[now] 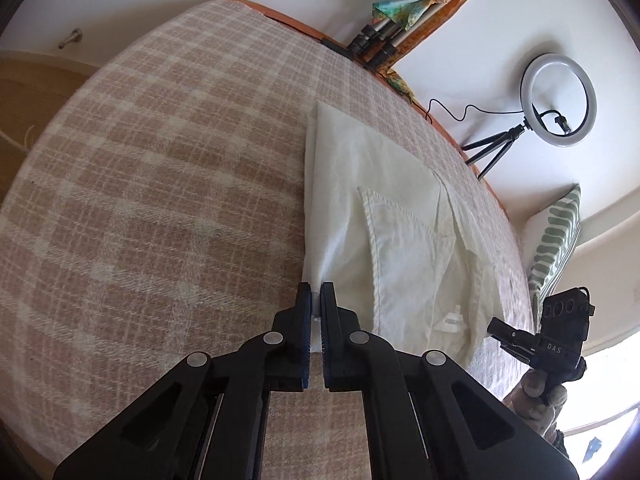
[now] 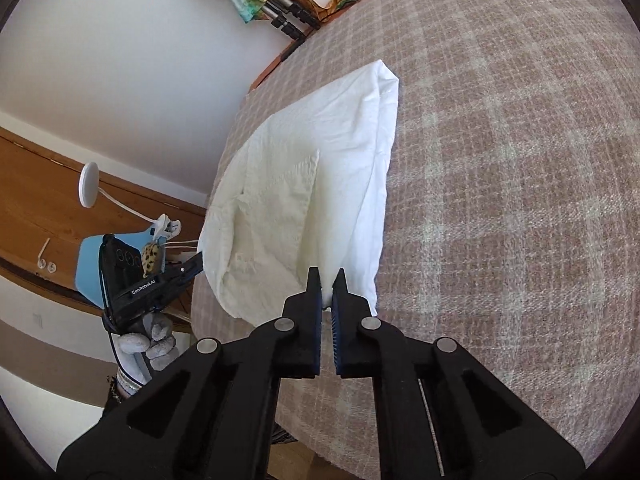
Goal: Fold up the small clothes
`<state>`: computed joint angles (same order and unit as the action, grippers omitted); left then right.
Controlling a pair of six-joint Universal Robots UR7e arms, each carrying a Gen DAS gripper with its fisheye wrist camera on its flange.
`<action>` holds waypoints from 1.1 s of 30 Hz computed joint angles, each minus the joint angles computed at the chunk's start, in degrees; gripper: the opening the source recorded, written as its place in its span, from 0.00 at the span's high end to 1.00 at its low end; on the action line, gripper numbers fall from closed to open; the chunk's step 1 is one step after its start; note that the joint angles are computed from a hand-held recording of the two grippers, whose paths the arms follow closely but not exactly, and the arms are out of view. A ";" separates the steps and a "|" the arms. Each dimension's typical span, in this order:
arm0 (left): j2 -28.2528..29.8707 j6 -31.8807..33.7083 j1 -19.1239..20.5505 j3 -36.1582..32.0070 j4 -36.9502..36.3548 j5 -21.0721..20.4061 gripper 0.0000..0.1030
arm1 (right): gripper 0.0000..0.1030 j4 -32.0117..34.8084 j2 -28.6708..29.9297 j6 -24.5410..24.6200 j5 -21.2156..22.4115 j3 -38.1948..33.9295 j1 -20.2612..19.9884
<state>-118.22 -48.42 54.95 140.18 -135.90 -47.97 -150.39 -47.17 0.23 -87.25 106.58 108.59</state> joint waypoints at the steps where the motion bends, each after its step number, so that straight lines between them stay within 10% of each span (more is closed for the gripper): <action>1: -0.20 -0.33 -0.11 0.10 1.11 0.07 0.97 | 0.95 0.00 -0.02 0.05 0.39 0.10 -0.33; 11: -6.25 -8.16 -10.13 -2.96 21.25 12.33 0.90 | 0.89 5.54 -2.95 -10.39 -7.25 -2.97 4.62; 15: -1.08 -1.88 -11.65 -5.13 15.11 15.17 0.89 | 0.88 -0.22 -2.61 -11.24 -6.53 -4.86 5.72; 24: 19.19 15.35 -4.71 -11.38 -10.11 8.58 0.89 | 0.87 -1.95 8.00 -7.63 -5.19 -14.54 6.90; 33: 26.48 14.97 1.69 -14.48 -11.75 2.59 0.89 | 0.87 2.05 15.61 -6.63 -11.01 -20.40 7.78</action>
<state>-91.74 -33.45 56.65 125.70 -147.65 -45.38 -148.35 -31.56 -6.40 -98.26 86.18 116.38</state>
